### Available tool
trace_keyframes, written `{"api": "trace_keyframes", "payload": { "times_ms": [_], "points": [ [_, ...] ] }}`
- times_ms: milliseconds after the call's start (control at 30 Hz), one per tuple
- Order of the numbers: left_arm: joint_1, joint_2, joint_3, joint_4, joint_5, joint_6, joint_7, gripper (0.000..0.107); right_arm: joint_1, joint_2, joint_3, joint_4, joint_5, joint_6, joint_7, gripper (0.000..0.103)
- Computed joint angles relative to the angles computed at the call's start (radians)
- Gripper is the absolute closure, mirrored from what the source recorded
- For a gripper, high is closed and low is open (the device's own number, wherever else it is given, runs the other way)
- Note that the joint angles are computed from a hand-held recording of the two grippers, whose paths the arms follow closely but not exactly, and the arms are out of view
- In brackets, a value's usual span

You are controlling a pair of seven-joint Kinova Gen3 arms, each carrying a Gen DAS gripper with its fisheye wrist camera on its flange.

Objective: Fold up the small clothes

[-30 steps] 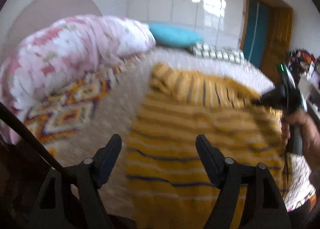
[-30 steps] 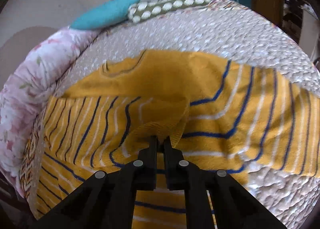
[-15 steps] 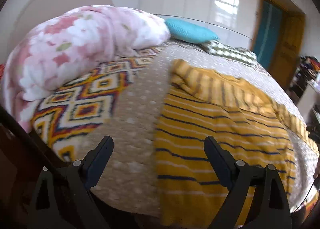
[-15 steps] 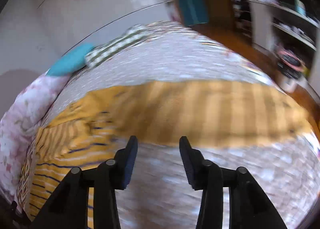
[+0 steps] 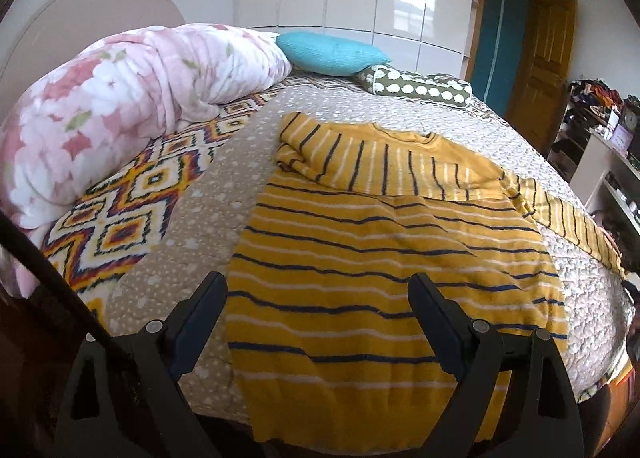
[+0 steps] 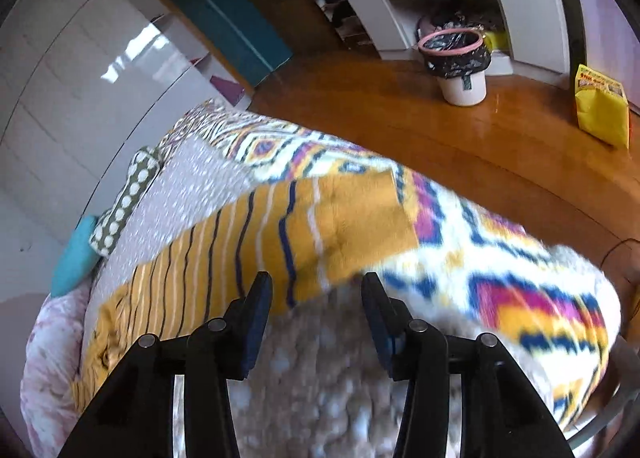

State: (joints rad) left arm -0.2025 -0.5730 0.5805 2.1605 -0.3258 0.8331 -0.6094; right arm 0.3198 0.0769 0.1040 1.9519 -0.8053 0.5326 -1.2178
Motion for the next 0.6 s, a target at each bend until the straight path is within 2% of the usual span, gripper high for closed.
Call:
{"api": "trace_keyframes", "payload": {
  "times_ms": [67,100,133,167,200,267,333,400,467,600],
  "points": [
    [0.000,-0.004,0.007,-0.001,-0.003,0.003,-0.003,0.017,-0.029,0.023,0.020,-0.027,0.051,-0.010,-0.081,0.053],
    [-0.003,-0.009,0.012,0.000,-0.006,0.003,-0.003,0.017,-0.027,0.048,0.020,-0.046,0.062,-0.009,-0.122,0.068],
    [-0.006,-0.016,0.015,0.003,-0.008,0.003,-0.004,0.017,-0.008,0.064,0.006,-0.058,0.068,-0.007,-0.157,0.078],
    [-0.009,-0.020,0.015,0.004,-0.008,0.003,-0.006,0.017,0.010,0.082,-0.006,-0.074,0.067,0.001,-0.175,0.088],
    [-0.009,-0.024,0.011,0.006,-0.006,0.003,-0.009,0.017,0.010,0.085,-0.005,-0.088,0.082,0.011,-0.202,0.091],
    [-0.006,-0.033,-0.009,0.016,0.002,-0.006,-0.016,0.017,-0.047,0.065,0.029,-0.098,0.135,0.004,-0.233,0.094],
    [-0.001,-0.042,-0.039,0.030,0.016,-0.021,-0.022,0.017,-0.075,0.030,0.023,-0.114,0.136,0.010,-0.199,0.096],
    [0.014,-0.048,-0.081,0.048,0.036,-0.041,-0.035,0.017,-0.044,0.014,-0.044,-0.158,0.071,0.077,-0.146,0.096],
    [0.027,-0.053,-0.109,0.058,0.053,-0.053,-0.051,0.017,-0.064,0.001,-0.088,-0.200,0.038,0.115,-0.106,0.096],
    [0.023,-0.091,-0.128,0.077,0.063,-0.062,-0.081,0.017,-0.238,0.002,-0.164,-0.304,0.068,0.117,-0.065,0.096]
  ]
}}
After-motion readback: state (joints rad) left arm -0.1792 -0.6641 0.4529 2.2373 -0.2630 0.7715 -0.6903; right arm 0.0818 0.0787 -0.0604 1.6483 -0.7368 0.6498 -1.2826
